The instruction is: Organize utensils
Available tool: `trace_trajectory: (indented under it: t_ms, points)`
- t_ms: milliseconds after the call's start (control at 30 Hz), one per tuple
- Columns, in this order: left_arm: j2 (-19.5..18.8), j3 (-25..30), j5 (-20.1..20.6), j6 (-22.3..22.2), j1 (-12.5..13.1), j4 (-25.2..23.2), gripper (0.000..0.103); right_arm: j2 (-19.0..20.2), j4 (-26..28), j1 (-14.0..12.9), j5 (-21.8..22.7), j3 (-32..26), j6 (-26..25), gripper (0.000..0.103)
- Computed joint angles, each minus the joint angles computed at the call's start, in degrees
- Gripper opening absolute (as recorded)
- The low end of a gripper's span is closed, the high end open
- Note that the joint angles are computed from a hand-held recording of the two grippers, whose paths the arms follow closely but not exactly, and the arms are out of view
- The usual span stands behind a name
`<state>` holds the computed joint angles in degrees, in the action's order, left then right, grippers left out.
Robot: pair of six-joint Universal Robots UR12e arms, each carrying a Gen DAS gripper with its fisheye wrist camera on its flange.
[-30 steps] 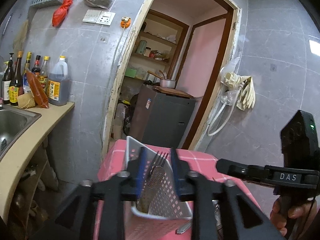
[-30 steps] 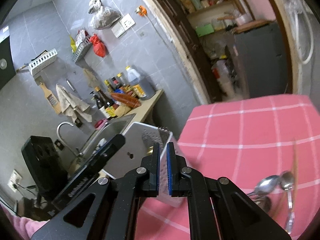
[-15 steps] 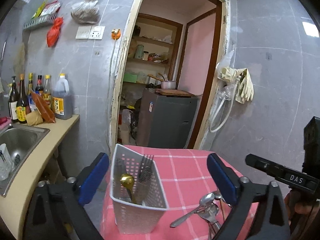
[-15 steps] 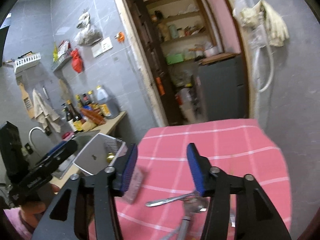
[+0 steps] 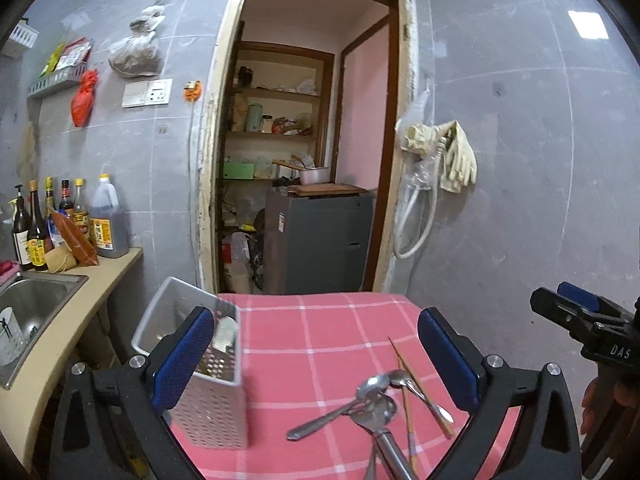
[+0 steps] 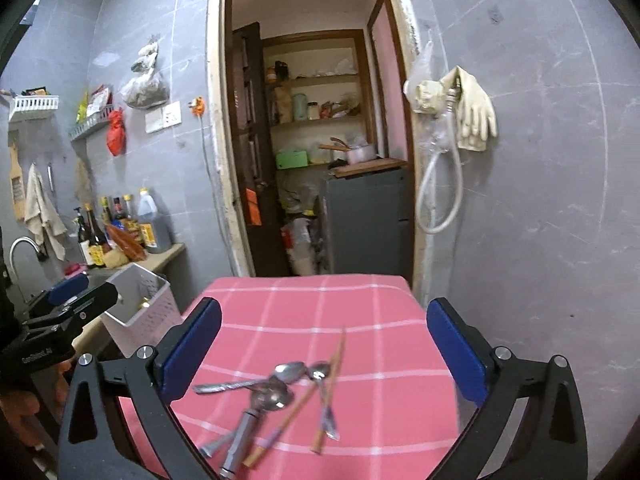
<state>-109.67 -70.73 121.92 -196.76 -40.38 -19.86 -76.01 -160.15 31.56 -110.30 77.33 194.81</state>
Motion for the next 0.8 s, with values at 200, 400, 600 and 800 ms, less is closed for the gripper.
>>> trace_trajectory:
  t_ms: [200, 400, 600, 800]
  points:
    - [-1.24, 0.99, 0.34, -0.53, -1.09, -2.78, 0.103, -1.44, 2.53, -1.41, 1.14, 2.19, 0.39, 0.101]
    - [-2.14, 1.63, 1.05, -3.87, -1.59, -7.47, 0.103, -1.7, 5.93, -2.97, 5.21, 3.69, 0.25, 0.101]
    - [-2.49, 2.13, -3.92, -8.19, -1.03, -15.21, 0.103, -0.92, 10.93, -5.3, 13.55, 4.0, 1.12, 0.101]
    - [-2.81, 1.94, -10.5, -12.55, 0.21, -19.42, 0.102, 0.93, 15.52, -7.36, 21.38, 2.99, 2.33, 0.101]
